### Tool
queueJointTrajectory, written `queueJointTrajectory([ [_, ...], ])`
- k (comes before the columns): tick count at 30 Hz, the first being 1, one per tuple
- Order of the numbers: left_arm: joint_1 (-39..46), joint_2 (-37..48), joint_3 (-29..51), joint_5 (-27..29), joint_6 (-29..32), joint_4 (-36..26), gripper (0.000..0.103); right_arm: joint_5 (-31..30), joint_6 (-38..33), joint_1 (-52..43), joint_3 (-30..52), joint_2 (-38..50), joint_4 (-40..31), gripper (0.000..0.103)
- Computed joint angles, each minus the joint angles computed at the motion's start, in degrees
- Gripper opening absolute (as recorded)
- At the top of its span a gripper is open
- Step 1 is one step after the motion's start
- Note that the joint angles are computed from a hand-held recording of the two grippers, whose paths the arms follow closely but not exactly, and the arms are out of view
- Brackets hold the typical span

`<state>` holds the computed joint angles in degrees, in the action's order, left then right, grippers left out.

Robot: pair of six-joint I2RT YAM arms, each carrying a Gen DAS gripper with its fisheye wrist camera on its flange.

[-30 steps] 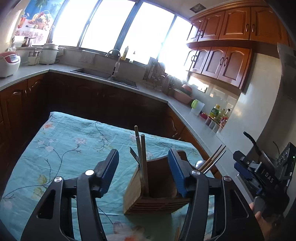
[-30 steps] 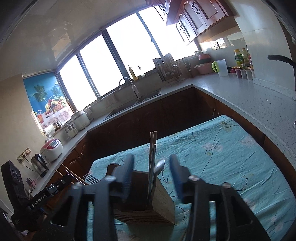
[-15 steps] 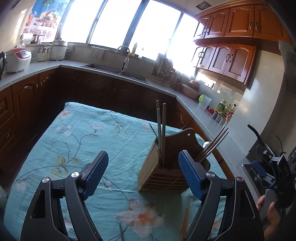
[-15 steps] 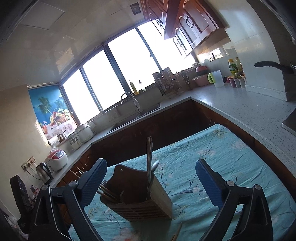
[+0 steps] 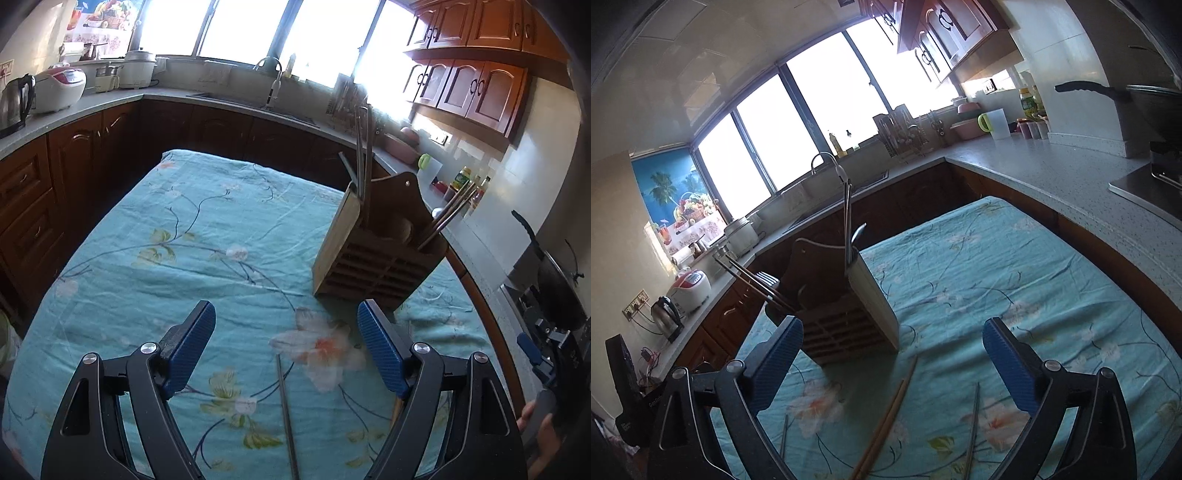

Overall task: Organize utensils
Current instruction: 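Move both tools back down to the remaining chopsticks on the cloth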

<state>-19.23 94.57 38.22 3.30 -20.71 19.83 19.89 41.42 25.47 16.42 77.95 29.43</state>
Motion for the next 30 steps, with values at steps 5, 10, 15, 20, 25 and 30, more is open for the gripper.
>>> queueJointTrajectory([
  [5, -0.42, 0.18, -3.26, 0.20, -0.86, 0.86, 0.081, 2.92, 3.05, 3.70, -3.75, 1.07, 1.46, 0.099],
  [10, -0.96, -0.06, -5.87, -0.49, -0.96, 1.66, 0.081, 5.86, 5.00, 8.12, -5.29, 3.63, 1.16, 0.099],
  [15, -1.86, 0.45, -7.27, -0.83, -0.65, 1.90, 0.081, 6.98, 6.82, 10.72, -6.44, 6.21, 1.92, 0.099],
  [20, -2.93, 2.28, -7.23, -1.61, -0.24, 1.48, 0.081, 6.99, 8.62, 12.07, -6.44, 8.48, 1.61, 0.099],
  [25, -4.13, 4.67, -5.28, -3.67, 0.12, -0.16, 0.081, 7.24, 8.21, 12.30, -5.46, 11.36, 1.72, 0.099],
  [30, -4.43, 7.27, -2.37, -4.34, 0.95, -2.44, 0.081, 7.01, 6.90, 11.64, -3.54, 12.57, -0.36, 0.098],
])
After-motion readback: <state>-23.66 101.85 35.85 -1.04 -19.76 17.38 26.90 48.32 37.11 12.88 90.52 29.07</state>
